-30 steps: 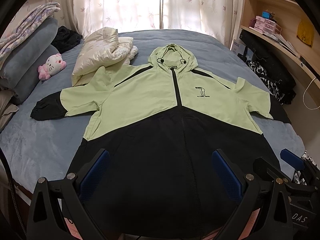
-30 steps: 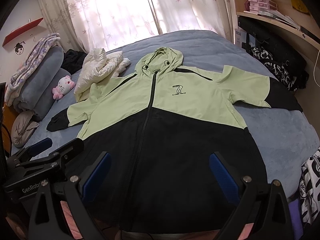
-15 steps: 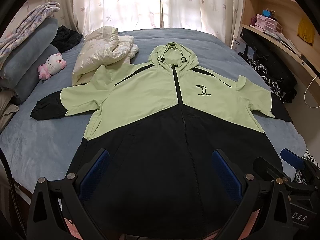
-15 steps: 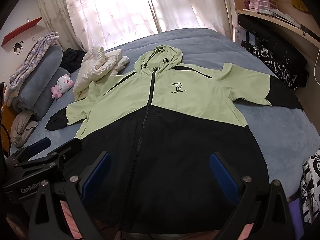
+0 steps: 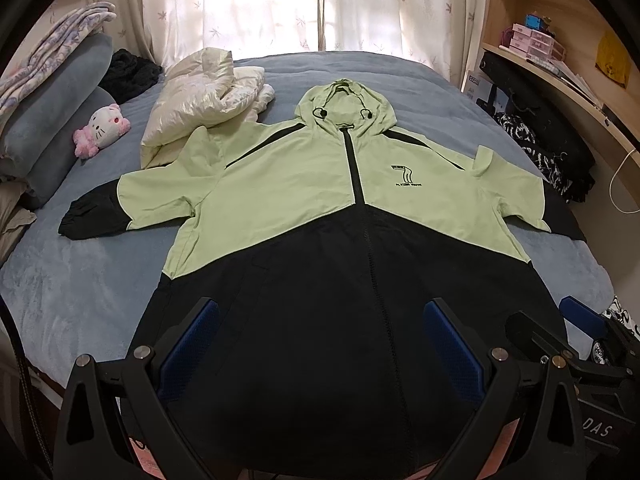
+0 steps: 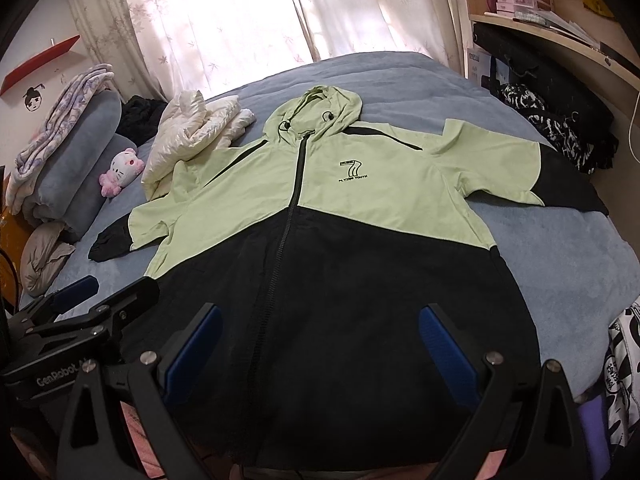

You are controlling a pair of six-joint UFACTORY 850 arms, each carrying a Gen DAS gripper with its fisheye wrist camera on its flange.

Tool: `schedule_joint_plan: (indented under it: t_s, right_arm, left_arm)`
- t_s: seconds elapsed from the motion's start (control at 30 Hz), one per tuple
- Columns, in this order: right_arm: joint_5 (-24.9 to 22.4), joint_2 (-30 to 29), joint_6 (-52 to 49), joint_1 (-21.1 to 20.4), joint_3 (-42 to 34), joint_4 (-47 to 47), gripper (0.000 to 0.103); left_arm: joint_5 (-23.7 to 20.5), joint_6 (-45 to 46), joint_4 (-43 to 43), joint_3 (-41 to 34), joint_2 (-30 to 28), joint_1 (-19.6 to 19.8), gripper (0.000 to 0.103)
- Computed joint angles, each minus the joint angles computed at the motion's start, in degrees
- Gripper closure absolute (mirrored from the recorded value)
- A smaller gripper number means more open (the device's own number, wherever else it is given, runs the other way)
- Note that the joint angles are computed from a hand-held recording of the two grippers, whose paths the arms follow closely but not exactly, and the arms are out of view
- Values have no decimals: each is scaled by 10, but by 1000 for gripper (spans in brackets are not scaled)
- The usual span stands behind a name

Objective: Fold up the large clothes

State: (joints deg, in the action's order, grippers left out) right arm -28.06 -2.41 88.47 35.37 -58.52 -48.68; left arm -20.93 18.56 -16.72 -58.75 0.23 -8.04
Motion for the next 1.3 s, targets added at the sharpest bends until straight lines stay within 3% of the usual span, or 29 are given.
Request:
schedule_joint_plan:
  t_s: [0.17, 0.37, 0.43, 0.67, 0.77, 0.87, 0.97, 1.0, 1.17, 1.3]
  right_arm:
    - [-9, 2, 9, -4, 0, -20, 4]
    - [-25, 10, -1, -30, -6, -48, 4]
    - [-58, 6, -17, -38, -19, -56, 4]
    - [-195, -8, -42, -58, -58, -167, 4]
    - [-217, -2, -32, -81, -64, -215, 4]
    - [-180, 18, -31, -129, -66, -201, 4]
    - [-105, 42, -38, -193, -58, -159, 4]
    - [-102, 44, -36, -210, -58, -157, 4]
    - [-96, 42, -34, -269, -59, -151, 6]
    - [-36, 42, -59, -337, -45, -71, 6]
  left_arm:
    - [0, -13, 8, -20, -12, -2, 2]
    - [0, -107, 107, -77, -46, -24, 2]
    - [1, -138, 141, -99, -58, -32, 2]
    - [0, -86, 80, -176, -99, -42, 2]
    - [7, -96, 84, -212, -120, -52, 2]
    - [21, -70, 59, -240, -136, -65, 2]
    - [50, -124, 127, -262, -153, -86, 2]
    - [53, -151, 158, -271, -158, -94, 2]
    - [21, -174, 181, -351, -217, -123, 2]
    - [-12, -213, 190, -417, -271, -139, 2]
